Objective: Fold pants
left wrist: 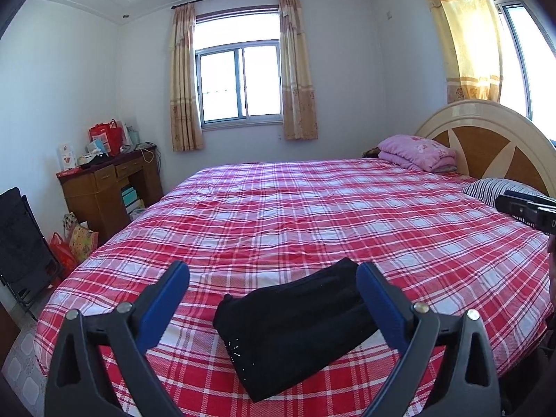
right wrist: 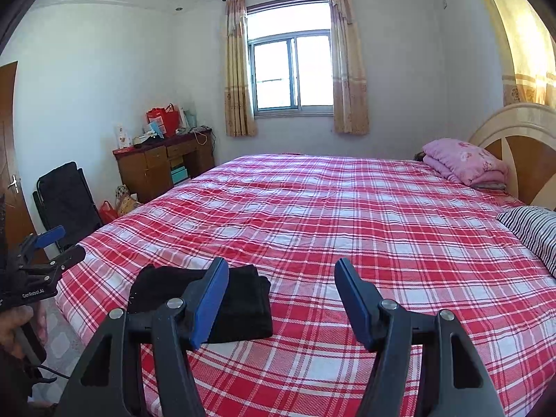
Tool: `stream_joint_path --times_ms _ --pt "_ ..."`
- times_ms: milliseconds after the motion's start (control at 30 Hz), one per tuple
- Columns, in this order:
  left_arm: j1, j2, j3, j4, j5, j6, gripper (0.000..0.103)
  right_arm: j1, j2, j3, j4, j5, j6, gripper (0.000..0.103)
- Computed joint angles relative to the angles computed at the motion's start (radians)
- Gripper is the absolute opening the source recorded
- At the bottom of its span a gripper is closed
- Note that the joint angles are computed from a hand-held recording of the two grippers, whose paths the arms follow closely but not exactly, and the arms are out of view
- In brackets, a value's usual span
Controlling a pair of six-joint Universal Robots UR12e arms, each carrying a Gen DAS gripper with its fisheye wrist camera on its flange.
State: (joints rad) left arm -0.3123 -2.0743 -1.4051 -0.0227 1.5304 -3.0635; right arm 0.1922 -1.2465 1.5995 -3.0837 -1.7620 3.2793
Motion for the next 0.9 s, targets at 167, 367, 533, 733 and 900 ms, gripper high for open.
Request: stream_joint_path --times_ms 167,367,533,733,900 --pt "0.001 0.0 0.001 0.003 0.004 0.0 0.102 0.002 0.001 0.0 -0.009 -0.014 -0.012 0.065" --pt "0.001 0.001 0.0 0.002 0.006 0.001 0.102 0.004 0.002 0.001 -0.006 -0.019 -0.01 0.065" --pt "0.001 0.001 -0.001 -0.002 0.011 0.004 0.102 0.005 0.004 -0.001 -0.004 -0.021 -0.015 0.065" --pt "0.0 -0.001 0.002 -0.014 0.017 0.009 0.103 0.011 0.009 -0.005 -0.008 -0.038 -0.032 0.066" --pt "-0.003 -0.002 0.006 -0.027 0.031 0.013 0.103 0.013 0.011 -0.006 -0.012 -0.042 -0.035 0.068"
